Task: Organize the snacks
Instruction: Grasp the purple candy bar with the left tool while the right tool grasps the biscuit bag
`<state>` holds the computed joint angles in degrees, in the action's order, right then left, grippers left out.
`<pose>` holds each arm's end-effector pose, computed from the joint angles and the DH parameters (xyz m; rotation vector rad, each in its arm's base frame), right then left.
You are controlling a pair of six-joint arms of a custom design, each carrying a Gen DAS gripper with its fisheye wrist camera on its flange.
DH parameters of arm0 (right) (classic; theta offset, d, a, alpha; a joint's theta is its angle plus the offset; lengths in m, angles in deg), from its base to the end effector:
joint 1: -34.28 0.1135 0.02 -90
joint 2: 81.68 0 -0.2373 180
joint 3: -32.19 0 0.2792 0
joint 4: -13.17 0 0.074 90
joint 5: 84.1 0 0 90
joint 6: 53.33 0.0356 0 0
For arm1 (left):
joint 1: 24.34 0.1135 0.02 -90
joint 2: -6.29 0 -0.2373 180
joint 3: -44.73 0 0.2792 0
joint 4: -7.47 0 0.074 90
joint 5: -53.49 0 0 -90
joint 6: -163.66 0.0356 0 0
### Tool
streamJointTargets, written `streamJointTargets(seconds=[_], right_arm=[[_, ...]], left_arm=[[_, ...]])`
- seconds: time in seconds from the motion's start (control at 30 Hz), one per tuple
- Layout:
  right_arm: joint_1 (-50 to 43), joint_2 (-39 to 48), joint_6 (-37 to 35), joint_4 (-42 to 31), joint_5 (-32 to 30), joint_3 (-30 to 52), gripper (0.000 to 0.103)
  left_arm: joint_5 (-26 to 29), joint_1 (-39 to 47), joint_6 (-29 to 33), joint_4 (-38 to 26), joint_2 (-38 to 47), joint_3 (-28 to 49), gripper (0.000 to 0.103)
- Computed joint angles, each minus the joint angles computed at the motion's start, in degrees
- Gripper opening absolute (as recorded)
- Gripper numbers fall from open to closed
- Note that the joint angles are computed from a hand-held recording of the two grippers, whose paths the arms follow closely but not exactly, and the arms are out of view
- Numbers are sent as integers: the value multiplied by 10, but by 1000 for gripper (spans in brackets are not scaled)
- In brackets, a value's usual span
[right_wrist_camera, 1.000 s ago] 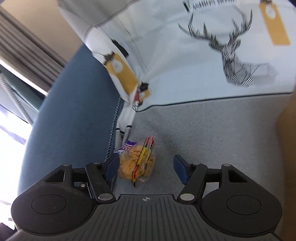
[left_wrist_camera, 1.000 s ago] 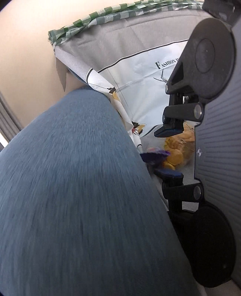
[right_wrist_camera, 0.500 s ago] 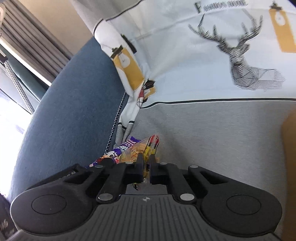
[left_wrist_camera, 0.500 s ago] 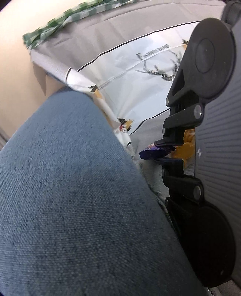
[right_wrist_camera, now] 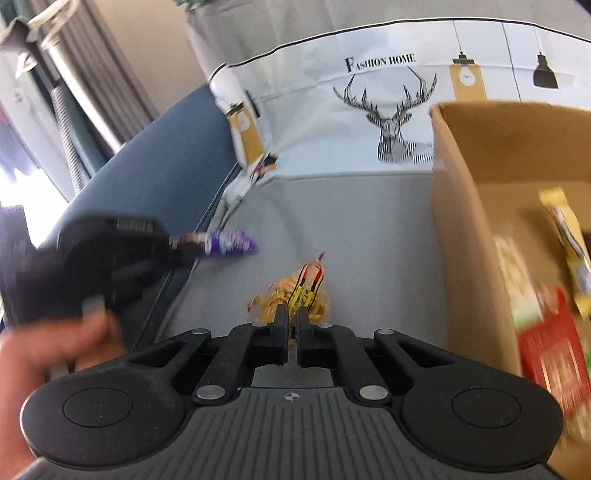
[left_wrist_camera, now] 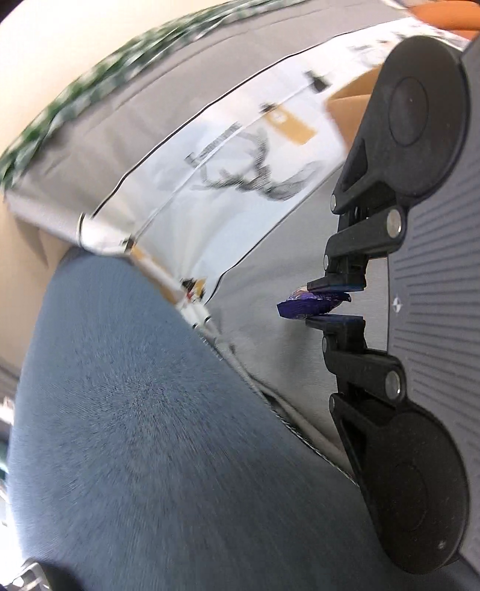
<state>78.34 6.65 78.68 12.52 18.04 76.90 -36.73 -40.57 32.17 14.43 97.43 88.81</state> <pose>0.2158 0.1985 0.0821 0.0640 2.3761 0.4988 0.2869 -0.0834 0.0758 -0.5106 2.2692 -0.5184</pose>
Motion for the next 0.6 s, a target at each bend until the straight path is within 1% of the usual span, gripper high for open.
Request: streamJointTargets(seconds=[0.1, 0.17, 0.23, 0.33, 0.4, 0.43, 0.47, 0.53, 0.57, 0.6], right_arm=[[48, -71, 17, -3, 22, -73, 3], [83, -103, 34, 0, 33, -112, 3], [119, -113, 51, 7, 47, -136, 3], [166, -112, 75, 27, 63, -165, 3], [187, -106, 83, 28, 67, -170, 4], [193, -102, 81, 23, 60, -167, 5], [199, -96, 76, 8, 54, -159, 5], [216, -91, 67, -18, 67, -147, 7], [224, -93, 63, -22, 73, -147, 13], [233, -97, 58, -30, 80, -145, 21]], left_arm=[[9, -14, 43, -22, -83, -62, 12], [13, -24, 69, -37, -145, -108, 12], [7, -39, 90, -53, -189, -140, 12], [7, -54, 95, -72, -234, -179, 12], [16, -53, 100, -77, -231, -188, 12], [22, -53, 100, -80, -214, -185, 12], [24, -53, 101, -91, -222, -195, 12], [19, -58, 89, -84, -197, -200, 15], [19, -59, 77, -72, -183, -202, 16], [23, -53, 67, -61, -177, -208, 22]])
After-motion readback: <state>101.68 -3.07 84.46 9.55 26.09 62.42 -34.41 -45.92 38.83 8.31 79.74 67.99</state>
